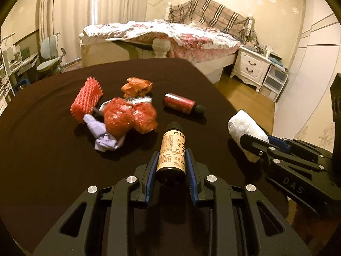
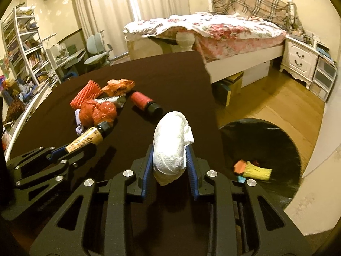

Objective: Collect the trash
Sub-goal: 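Carry the white bundle with the right gripper while the left gripper carries the tan bottle to the bin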

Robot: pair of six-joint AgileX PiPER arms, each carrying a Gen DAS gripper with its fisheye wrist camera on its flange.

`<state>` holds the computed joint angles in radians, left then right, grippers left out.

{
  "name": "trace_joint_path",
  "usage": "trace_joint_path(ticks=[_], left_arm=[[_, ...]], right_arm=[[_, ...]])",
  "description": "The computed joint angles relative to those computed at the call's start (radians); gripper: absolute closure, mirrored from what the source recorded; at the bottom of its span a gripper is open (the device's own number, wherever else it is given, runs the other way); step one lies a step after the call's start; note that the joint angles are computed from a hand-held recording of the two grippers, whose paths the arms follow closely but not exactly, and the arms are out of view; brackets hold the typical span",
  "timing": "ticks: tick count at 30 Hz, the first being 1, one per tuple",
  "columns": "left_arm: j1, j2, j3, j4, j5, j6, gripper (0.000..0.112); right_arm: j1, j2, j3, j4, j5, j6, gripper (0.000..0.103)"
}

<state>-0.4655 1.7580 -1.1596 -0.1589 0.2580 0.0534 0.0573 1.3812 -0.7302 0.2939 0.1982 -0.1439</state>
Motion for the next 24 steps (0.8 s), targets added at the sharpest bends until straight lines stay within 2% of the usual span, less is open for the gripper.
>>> trace_joint_path(ticks=[7, 19, 24], left_arm=[[-0.08, 0.006, -0.028, 0.072, -0.013, -0.073, 0.085], [-0.166, 0.121, -0.198, 0.085, 0.031, -0.09, 0.085], [-0.2, 0.17, -0.271, 0.153, 0.049, -0.154, 0.085]], right_arm=[[-0.097, -0.056, 0.037, 0.07, 0.004, -0.087, 0.075], [-0.266, -0.071, 0.053, 0.296, 0.012, -0.339, 0.075], [-0.319, -0.059, 0.05, 0.391, 0.011, -0.443, 0.075]])
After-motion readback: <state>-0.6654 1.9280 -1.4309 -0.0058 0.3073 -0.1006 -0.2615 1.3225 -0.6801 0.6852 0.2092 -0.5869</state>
